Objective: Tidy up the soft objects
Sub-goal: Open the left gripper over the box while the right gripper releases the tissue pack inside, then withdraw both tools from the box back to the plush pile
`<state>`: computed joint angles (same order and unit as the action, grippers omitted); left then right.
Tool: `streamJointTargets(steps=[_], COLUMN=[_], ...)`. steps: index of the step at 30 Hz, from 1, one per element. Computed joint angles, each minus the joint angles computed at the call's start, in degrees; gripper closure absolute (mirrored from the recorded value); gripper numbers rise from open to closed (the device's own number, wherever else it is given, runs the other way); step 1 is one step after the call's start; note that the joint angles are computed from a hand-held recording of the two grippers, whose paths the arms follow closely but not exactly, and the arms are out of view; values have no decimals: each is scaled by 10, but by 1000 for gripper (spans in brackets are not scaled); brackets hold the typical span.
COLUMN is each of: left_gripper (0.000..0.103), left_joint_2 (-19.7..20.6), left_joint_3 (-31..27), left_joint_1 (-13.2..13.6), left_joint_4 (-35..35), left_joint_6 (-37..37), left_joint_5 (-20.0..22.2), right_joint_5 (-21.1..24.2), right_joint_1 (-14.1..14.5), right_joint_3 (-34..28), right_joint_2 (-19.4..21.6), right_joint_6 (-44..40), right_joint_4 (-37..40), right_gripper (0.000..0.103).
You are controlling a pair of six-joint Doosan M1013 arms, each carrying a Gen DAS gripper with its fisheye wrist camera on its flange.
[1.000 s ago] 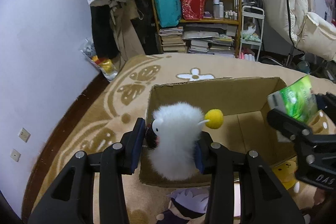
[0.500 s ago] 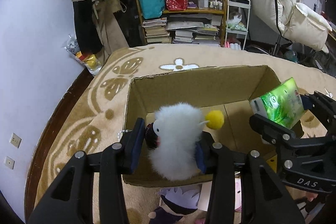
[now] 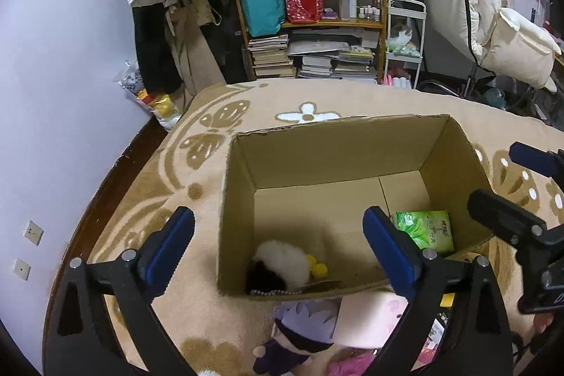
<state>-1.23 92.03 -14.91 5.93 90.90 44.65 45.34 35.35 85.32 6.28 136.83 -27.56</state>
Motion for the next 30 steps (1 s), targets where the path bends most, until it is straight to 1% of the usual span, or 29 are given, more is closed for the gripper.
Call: streamJointTargets(steps=[3, 7, 14, 18, 30], left_gripper=[3, 3, 3, 3, 3], left_joint_2=[-8, -20, -41, -57, -93], left_joint_3=[2, 10, 20, 36, 71], left_joint_1=[-1, -3, 0, -8, -15], left_joint_4=[19, 39, 18, 41, 55], left_joint_6=[-17, -37, -39, -58, -91], left_joint_5=[7, 10, 41, 50, 87], right_joint_5=[2, 3, 3, -1, -19], right_joint_1=[4, 9, 19, 27, 45], right_joint_3=[8, 20, 41, 54, 95], right_joint_2=[-9, -20, -38, -49, -77], right_joint_6=[8, 13, 13, 18, 69], right_joint_4=[-7, -6, 0, -4, -18], right_gripper=[0, 0, 0, 0, 0])
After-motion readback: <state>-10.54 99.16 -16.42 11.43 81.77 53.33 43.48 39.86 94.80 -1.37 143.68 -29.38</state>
